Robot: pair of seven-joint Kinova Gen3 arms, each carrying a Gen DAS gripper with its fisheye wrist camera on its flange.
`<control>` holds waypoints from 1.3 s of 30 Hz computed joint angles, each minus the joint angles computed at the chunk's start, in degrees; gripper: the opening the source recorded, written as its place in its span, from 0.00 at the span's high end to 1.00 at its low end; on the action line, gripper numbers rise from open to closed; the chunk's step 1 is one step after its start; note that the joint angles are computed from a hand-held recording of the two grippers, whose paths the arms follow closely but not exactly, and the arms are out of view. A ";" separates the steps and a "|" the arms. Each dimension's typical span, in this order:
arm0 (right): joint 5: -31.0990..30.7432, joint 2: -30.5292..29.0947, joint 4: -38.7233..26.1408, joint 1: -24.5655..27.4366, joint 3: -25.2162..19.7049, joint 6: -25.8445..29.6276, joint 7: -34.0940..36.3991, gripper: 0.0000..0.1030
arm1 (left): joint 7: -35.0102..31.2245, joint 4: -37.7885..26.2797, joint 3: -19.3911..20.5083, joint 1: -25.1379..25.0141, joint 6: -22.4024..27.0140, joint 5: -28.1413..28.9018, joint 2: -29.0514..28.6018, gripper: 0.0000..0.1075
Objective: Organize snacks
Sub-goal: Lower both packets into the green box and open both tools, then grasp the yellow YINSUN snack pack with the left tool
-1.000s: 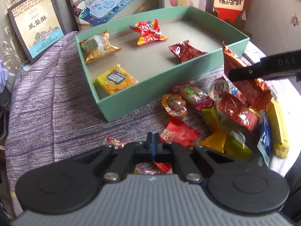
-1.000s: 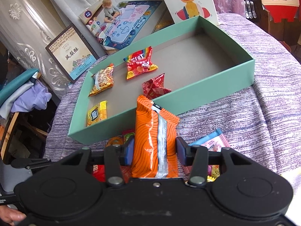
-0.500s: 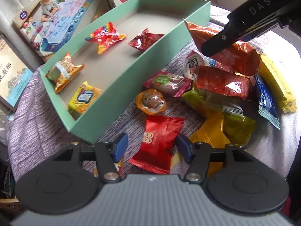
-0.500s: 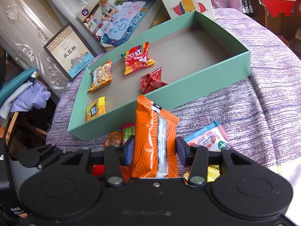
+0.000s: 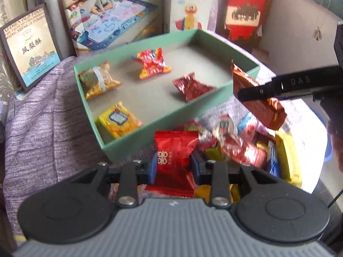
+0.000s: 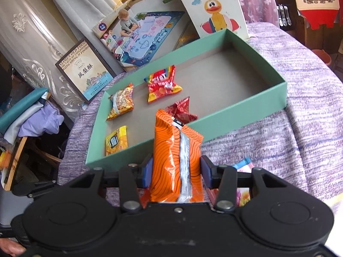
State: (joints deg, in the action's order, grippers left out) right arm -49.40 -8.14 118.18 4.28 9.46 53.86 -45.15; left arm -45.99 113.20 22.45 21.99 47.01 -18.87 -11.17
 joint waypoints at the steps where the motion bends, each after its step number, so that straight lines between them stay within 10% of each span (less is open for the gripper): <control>1: -0.19 0.10 -0.88 -0.17 -0.23 -0.57 -0.11 0.57 | 1.54 -0.88 0.44 -0.88 -0.23 -1.67 0.13 0.71; 8: 4.50 4.82 -7.91 -2.82 -4.66 -9.74 -5.21 0.57 | 11.84 -8.53 -0.57 -1.89 -0.29 -11.39 9.94 0.70; 23: 12.84 13.03 -11.35 -4.30 -11.22 -17.76 -11.21 0.56 | 13.18 -11.39 -11.82 5.48 -0.11 -11.66 18.57 0.68; 25: 12.29 13.39 -12.12 -3.80 -11.30 -15.93 -11.40 0.41 | 14.98 -11.67 -12.33 6.90 1.21 -13.36 18.85 0.33; 28: 8.59 11.33 -10.15 -2.56 -11.15 -16.88 -8.41 0.00 | 19.70 -10.56 -12.47 9.18 1.91 -18.00 17.83 0.08; 39: 6.39 6.05 -6.56 -0.55 -6.14 -9.73 -8.90 0.00 | 21.33 -8.36 -9.20 9.01 3.92 -16.25 13.35 0.04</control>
